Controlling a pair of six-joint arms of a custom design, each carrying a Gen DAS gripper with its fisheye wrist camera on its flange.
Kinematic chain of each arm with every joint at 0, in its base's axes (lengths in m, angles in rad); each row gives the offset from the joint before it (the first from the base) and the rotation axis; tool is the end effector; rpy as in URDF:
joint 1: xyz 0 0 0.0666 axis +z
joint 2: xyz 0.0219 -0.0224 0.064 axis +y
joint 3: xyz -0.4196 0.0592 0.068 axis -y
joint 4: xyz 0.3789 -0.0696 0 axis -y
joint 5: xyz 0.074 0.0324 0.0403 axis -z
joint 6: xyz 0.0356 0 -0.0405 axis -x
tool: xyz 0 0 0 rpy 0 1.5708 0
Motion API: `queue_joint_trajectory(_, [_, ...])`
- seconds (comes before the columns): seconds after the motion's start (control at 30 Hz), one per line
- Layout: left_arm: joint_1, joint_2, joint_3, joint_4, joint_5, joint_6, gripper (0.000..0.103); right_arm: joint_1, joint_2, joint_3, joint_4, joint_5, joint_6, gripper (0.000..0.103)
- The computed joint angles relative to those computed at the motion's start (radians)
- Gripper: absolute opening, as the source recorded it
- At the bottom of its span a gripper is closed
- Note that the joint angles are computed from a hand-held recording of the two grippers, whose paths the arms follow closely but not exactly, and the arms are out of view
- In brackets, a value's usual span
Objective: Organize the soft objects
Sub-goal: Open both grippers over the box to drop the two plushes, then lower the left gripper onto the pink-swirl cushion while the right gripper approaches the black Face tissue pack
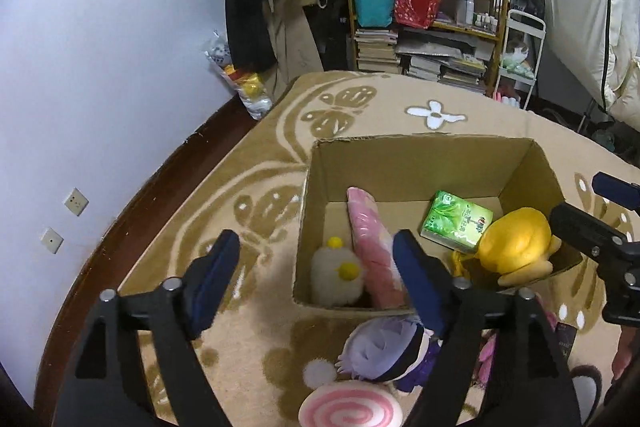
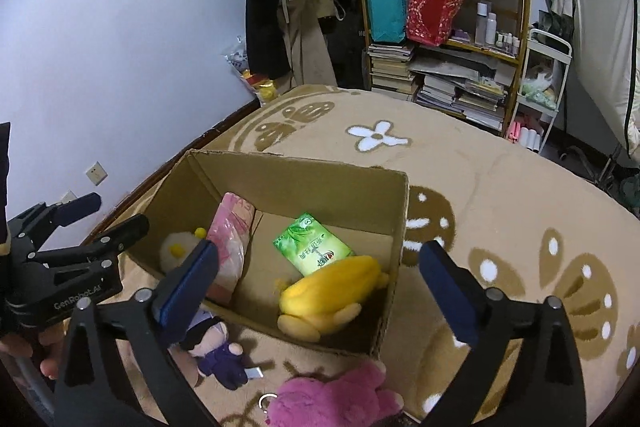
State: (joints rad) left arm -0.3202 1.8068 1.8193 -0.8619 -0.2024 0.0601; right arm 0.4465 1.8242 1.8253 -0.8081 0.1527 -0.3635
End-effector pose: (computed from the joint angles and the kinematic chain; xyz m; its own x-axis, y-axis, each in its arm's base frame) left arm 0.6065 -0.1940 0.4455 -0.7224 0.1776 -0.6683 0.1392 0.9840 0.1110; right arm 0.5863 0.2742 0.4412 -0.7269 0.0416 -0.6855 -0.0786 0.9866 0.1432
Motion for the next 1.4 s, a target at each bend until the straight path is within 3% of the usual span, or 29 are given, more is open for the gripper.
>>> queue_joint_trajectory(0.17, [0.003, -0.034, -0.025, -0.017, 0.001, 0.0, 0.082, 0.003, -0.044, -0.046, 0.026, -0.004, -0.014, 0.103])
queue_joint_trajectory(0.23, [0.003, -0.058, -0.047, -0.011, 0.003, 0.0, 0.092, 0.004, -0.069, -0.072, 0.04, -0.001, -0.023, 0.103])
queue_joint_trajectory(0.33, [0.0, -0.104, -0.09, 0.025, -0.012, -0.003, 0.099, 0.011, -0.1, -0.096, 0.05, 0.019, -0.028, 0.103])
queue_joint_trajectory(0.43, [-0.006, -0.155, -0.13, 0.054, -0.026, -0.01, 0.1, 0.022, -0.127, -0.108, 0.038, 0.044, -0.026, 0.103])
queue_joint_trajectory(0.7, [-0.011, -0.252, -0.192, 0.017, -0.052, 0.023, 0.1, 0.059, -0.211, -0.164, 0.056, 0.082, -0.03, 0.103])
queue_joint_trajectory(0.93, [-0.041, -0.341, -0.257, 0.034, -0.118, -0.036, 0.101, 0.091, -0.275, -0.225, 0.083, 0.111, -0.045, 0.103])
queue_joint_trajectory(1.4, [-0.034, -0.365, -0.358, 0.056, -0.059, 0.065, 0.101, 0.118, -0.32, -0.363, 0.123, 0.137, -0.111, 0.103])
